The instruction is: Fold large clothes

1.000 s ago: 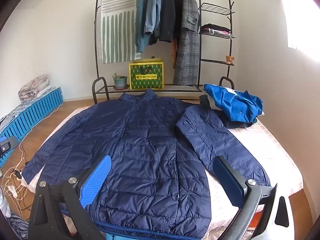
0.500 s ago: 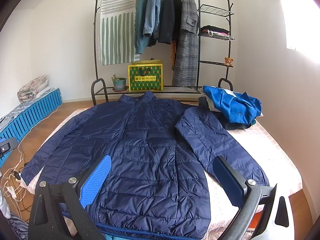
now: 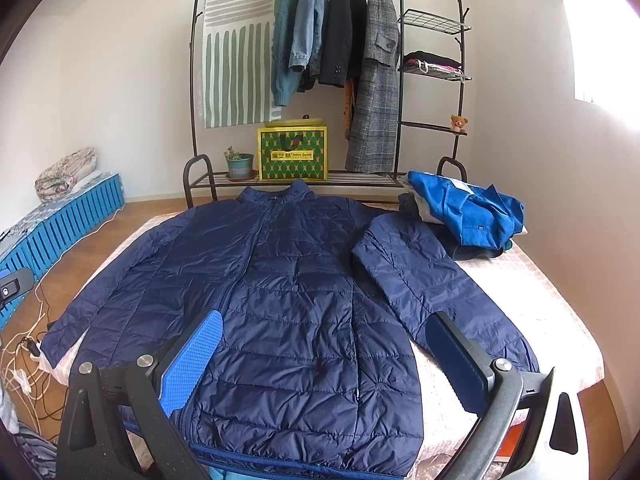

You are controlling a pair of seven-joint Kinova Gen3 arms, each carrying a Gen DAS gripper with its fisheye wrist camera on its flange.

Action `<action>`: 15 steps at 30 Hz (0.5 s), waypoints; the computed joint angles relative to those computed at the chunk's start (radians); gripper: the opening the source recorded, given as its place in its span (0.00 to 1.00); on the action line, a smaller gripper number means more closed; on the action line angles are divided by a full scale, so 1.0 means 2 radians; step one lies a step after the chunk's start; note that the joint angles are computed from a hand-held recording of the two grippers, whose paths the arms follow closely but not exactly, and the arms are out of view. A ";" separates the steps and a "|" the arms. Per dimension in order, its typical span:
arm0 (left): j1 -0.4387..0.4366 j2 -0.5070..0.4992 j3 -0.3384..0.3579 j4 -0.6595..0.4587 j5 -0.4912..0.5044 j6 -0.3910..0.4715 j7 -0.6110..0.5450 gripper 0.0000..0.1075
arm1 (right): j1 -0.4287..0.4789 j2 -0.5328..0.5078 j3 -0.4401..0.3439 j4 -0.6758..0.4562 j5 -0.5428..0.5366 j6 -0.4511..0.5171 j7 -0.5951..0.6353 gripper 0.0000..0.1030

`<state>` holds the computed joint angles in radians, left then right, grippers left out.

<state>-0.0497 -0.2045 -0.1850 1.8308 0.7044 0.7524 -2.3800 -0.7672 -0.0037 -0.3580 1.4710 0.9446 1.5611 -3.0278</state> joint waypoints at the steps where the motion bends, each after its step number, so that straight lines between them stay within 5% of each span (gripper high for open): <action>1: 0.000 0.000 0.000 0.000 -0.001 0.000 0.001 0.96 | 0.000 0.000 0.000 0.001 0.000 0.000 -0.001 1.00; 15: -0.001 0.001 -0.001 -0.002 0.001 0.002 -0.001 0.96 | -0.001 0.002 0.001 0.000 0.000 -0.001 -0.002 1.00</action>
